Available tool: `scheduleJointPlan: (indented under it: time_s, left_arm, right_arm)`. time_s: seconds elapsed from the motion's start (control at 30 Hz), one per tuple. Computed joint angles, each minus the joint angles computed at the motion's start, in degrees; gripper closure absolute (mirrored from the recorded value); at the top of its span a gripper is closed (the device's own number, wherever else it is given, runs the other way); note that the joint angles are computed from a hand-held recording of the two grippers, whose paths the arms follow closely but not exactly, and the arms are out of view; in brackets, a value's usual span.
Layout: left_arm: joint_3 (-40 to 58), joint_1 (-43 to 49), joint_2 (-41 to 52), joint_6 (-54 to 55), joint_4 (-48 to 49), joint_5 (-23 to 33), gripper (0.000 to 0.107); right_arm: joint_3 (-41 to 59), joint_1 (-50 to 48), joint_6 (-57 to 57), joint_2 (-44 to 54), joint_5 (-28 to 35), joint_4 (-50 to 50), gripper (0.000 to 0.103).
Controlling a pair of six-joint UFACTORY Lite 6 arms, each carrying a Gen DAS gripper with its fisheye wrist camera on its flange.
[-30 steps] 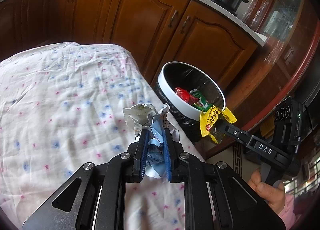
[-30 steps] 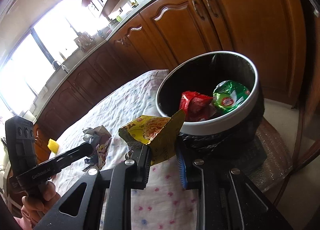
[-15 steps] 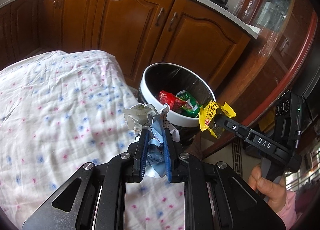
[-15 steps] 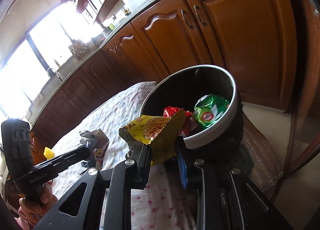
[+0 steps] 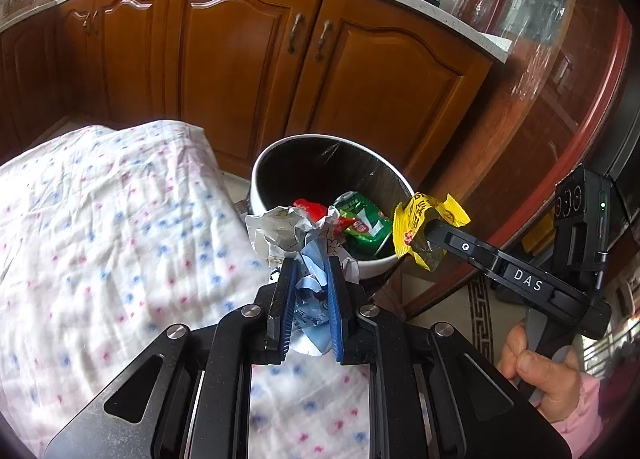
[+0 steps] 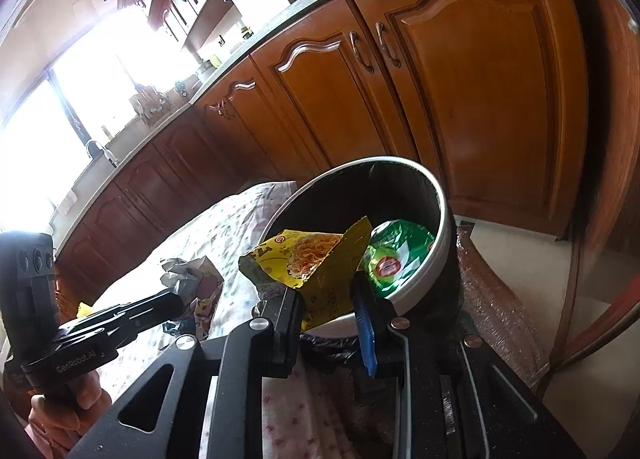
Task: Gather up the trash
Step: 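Carry the foil wrapper and yellow bag over the black bin and open both tools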
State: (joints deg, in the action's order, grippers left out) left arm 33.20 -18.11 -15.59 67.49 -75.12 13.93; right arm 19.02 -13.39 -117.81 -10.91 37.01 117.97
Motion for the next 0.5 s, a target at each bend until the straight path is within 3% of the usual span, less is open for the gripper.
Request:
scheduleJointPlan:
  time_s: [0.5]
  left_arm:
    - [13.06,-3.54,12.42,-2.44,1.98,-2.06,0.094]
  right_arm:
    - [9.61,1.97,1.12,5.66,-7.92,-2.58,0.076]
